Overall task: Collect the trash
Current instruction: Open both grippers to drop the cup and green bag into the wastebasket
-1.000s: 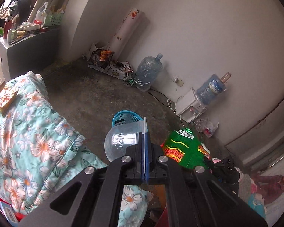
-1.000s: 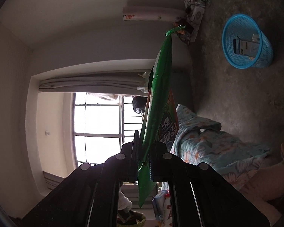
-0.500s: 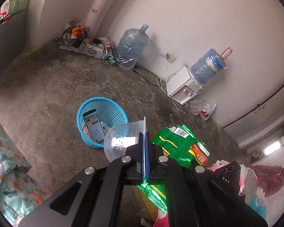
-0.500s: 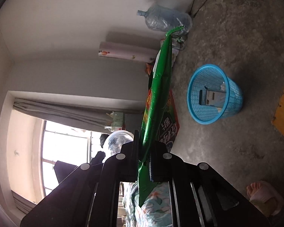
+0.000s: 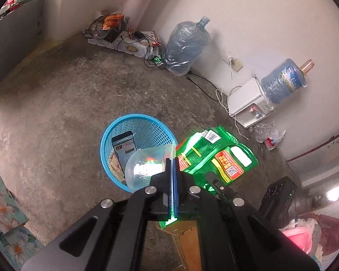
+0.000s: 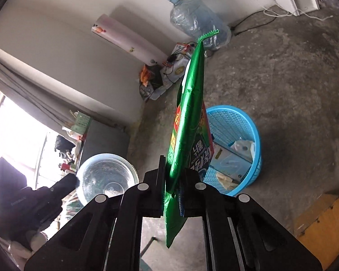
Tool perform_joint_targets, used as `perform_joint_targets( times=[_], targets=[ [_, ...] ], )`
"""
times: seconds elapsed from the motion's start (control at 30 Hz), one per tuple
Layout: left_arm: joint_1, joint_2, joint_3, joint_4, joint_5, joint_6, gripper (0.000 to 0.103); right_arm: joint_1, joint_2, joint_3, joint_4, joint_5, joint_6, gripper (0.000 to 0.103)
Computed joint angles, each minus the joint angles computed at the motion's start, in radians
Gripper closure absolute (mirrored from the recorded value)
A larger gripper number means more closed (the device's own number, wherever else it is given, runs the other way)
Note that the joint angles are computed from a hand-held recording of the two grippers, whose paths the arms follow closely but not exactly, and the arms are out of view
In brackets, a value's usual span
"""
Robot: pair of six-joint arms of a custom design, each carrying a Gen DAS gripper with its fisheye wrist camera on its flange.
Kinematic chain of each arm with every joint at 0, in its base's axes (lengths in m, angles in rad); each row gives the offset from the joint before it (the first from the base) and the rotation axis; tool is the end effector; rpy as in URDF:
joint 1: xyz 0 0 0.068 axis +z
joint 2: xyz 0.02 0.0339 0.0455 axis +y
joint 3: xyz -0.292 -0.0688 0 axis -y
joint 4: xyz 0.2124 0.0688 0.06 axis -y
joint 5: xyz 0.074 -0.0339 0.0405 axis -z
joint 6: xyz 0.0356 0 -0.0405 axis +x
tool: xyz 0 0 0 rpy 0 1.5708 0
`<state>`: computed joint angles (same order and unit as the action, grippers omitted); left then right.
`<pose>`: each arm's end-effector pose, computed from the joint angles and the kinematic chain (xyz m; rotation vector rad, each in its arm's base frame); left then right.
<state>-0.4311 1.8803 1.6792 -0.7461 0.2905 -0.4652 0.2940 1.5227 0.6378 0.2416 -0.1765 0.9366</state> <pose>0.3520 -0.1731 0.3202 0.0786 2.6148 -0.7094 0.2606 0.0854 0.2134 0.6417 2.2563 0.8458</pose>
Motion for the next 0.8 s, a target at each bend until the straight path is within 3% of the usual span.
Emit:
perform_joint_targets(
  times=[0.03,0.07,0.1,0.13,0.27,0.37,0.5,0.63,0.7,0.73,0.77,0.8],
  targets=[
    [0.0,0.008,-0.002,0.004,-0.009,0.001,0.103,-0.001,0.053,-0.001,0.046,-0.016,-0.019,0.088],
    [0.002,0.017,-0.007,0.009,-0.015,0.001,0.103,-0.007,0.101,0.011,0.045,-0.034,-0.039,0.075],
    [0.004,0.022,-0.014,0.014,-0.018,0.0,0.103,-0.003,0.173,0.032,0.028,-0.03,-0.041,0.054],
    [0.004,0.029,-0.021,0.018,-0.023,0.0,0.103,-0.001,0.233,0.053,-0.006,-0.029,-0.045,0.052],
    [-0.002,0.064,-0.026,0.03,-0.034,-0.006,0.103,-0.022,0.271,-0.035,0.024,-0.046,-0.036,0.052],
    [-0.015,0.097,-0.009,0.033,-0.047,-0.003,0.103,-0.069,0.164,-0.17,0.103,-0.064,-0.004,0.052],
    [-0.047,0.169,0.072,0.015,-0.064,-0.021,0.103,-0.146,-0.036,-0.29,0.088,-0.066,0.021,0.052],
    [-0.086,0.285,0.209,-0.022,-0.116,-0.03,0.102,-0.216,-0.077,-0.33,0.089,-0.107,0.01,0.052],
    [-0.09,0.372,0.305,-0.092,-0.123,-0.035,0.088,-0.223,-0.073,-0.311,0.05,-0.114,0.003,0.052],
    [-0.089,0.404,0.335,-0.126,-0.125,-0.055,0.06,-0.224,-0.08,-0.305,0.029,-0.125,0.005,0.052],
    [-0.086,0.409,0.324,-0.126,-0.129,-0.09,0.053,-0.225,-0.071,-0.3,0.03,-0.136,0.009,0.052],
    [-0.079,0.392,0.28,-0.092,-0.117,-0.124,0.053,-0.219,-0.087,-0.297,0.013,-0.138,0.013,0.052]
  ],
)
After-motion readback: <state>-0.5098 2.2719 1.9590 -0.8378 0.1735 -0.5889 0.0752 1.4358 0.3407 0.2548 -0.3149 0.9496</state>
